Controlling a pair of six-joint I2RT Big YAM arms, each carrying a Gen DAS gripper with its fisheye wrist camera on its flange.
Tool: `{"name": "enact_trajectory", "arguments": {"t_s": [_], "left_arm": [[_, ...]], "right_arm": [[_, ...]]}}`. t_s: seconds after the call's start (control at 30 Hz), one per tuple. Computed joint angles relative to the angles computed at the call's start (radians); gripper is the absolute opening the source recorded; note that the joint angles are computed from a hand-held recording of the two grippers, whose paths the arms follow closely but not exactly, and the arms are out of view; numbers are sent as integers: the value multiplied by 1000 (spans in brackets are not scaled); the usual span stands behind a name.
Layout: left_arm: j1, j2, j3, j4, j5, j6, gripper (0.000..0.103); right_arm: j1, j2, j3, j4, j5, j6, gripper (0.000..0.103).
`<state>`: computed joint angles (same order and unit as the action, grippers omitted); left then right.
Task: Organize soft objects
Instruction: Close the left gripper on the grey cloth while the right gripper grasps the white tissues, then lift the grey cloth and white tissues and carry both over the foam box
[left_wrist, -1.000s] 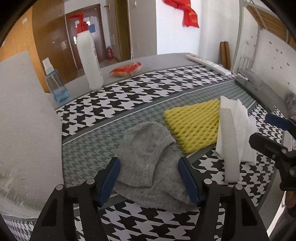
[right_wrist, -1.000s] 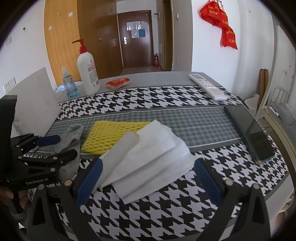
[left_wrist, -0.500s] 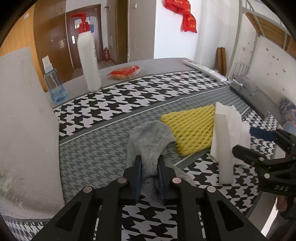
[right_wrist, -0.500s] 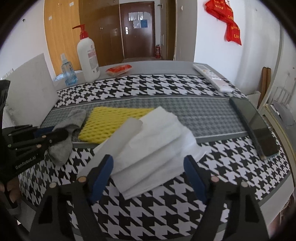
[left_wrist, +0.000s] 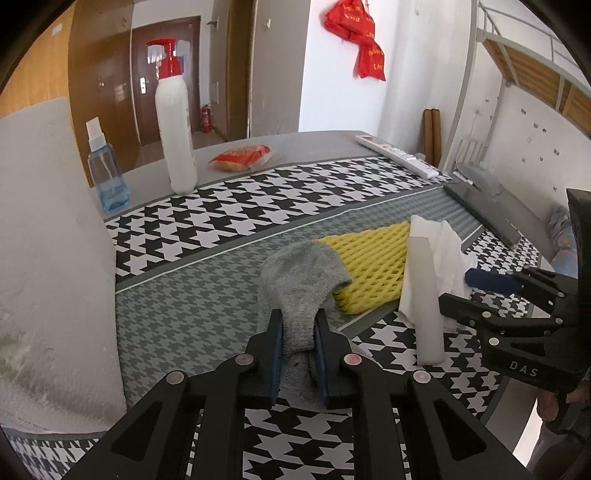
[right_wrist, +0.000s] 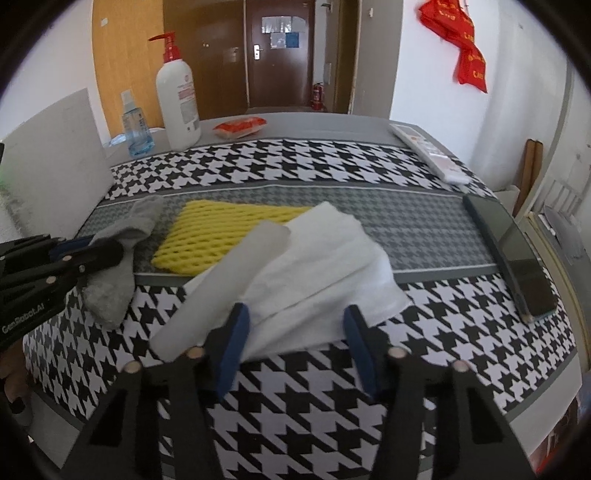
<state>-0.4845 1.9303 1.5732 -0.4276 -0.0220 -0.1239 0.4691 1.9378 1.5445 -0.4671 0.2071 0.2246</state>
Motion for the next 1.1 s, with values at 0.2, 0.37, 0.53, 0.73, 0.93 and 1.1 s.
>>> {"name": "enact_trajectory", "arguments": {"t_s": [0.2, 0.37, 0.53, 0.73, 0.93, 1.1], "left_arm": [[0, -10, -16, 20, 1, -4, 16], [-1, -16, -27, 39, -2, -4, 16], [-4, -36, -53, 75, -13, -1, 16], [-9, -64, -79, 105, -27, 4, 16], [-17, -94, -105, 129, -50, 13, 16], [-17, -118, -124, 149, -63, 13, 16]], "right_arm": [[1, 7, 7, 18, -26, -6, 12], [-5, -2, 0, 33, -52, 12, 7], [0, -43, -34, 73, -37, 8, 6], [2, -79, -64, 109, -26, 12, 6], [-2, -116, -95, 154, -21, 17, 6], [-2, -138, -111, 180, -5, 10, 6]]}}
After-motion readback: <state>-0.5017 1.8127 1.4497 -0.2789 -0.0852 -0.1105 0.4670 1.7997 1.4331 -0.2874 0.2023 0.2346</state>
